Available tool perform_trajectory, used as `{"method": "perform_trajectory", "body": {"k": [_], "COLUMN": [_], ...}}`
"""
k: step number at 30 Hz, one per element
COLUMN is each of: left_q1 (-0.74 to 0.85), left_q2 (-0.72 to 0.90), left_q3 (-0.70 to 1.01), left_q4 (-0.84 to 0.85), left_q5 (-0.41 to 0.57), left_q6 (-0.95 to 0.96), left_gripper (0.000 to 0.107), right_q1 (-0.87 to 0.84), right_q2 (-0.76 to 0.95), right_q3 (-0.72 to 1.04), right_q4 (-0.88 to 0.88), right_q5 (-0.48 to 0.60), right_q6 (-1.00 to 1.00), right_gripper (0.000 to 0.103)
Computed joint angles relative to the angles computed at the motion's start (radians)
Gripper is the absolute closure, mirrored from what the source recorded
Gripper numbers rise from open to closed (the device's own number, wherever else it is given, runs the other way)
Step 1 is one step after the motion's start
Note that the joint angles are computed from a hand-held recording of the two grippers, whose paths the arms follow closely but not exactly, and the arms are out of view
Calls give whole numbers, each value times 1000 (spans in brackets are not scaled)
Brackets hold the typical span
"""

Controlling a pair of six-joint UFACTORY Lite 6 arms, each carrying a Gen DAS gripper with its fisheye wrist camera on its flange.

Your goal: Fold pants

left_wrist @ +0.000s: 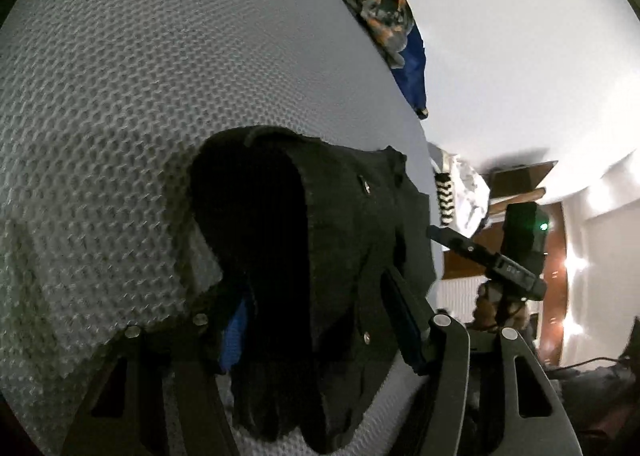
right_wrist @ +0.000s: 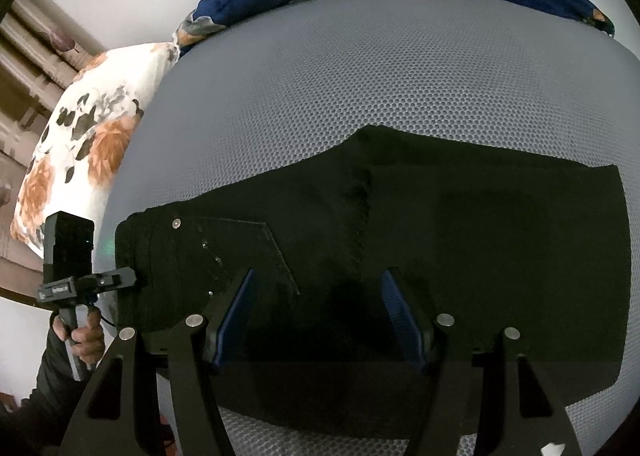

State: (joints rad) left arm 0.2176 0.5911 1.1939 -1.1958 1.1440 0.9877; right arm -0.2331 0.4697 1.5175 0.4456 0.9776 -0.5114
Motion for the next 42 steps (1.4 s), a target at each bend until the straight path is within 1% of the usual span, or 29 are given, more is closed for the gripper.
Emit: {"method": "perform_trajectory", "body": {"k": [3,4,5,8,11,13,15,17,20,23,26,30,35,37,42], "left_q1": [-11,-18,-23,-59,-119,-158,-186,-201,-248,-301,-368,-471,-580,-625,-722], "left_q2": [1,1,-10,-52,-108,-144,-188,-237,-308,-338,-343,-284,-168,-90,143], "left_q3": [3,11,7,21,35,49,53,52,57,82,135,238,423,543,894], "left_q4": [-3,5,21,100,205,273,308,299,288,265,261,283,384,451,600], "left_q5": [-21,-35,-56,-114,-189,-220,-229,-216,-216,-223,-245,-299,-315,-305,-238], "left_q6": [-20,-41,-68,-215,-353,-438,-482,-489,-535,-585,-652,-757,-915,-1004,-1208], "left_gripper": [48,53,61,68,73,75,78,82,84,88,88,88,89,88,89], "right_q1": [-13,-18,-21,-38,-59,-80,-105,-135,-174,-212,-249,-313,-408,-442,-511], "right_q2": [-5,-5,-9,-15,-21,-27,-35,-36,-35,-35,-38,2,108,156,232], "right_q3": [-5,-4,-9,-10,-8,-7,-7,-3,1,10,24,99,263,332,436], "right_q4": [13,19,26,33,39,50,67,87,111,118,113,115,123,123,117], "right_q5": [0,0,-8,-11,-11,-10,-7,0,14,23,23,51,117,138,167], "right_q6": [-12,-17,-14,-23,-35,-50,-70,-95,-120,-148,-180,-226,-272,-277,-296], "right_gripper": [40,40,40,40,40,40,40,39,38,38,38,38,37,36,36]}}
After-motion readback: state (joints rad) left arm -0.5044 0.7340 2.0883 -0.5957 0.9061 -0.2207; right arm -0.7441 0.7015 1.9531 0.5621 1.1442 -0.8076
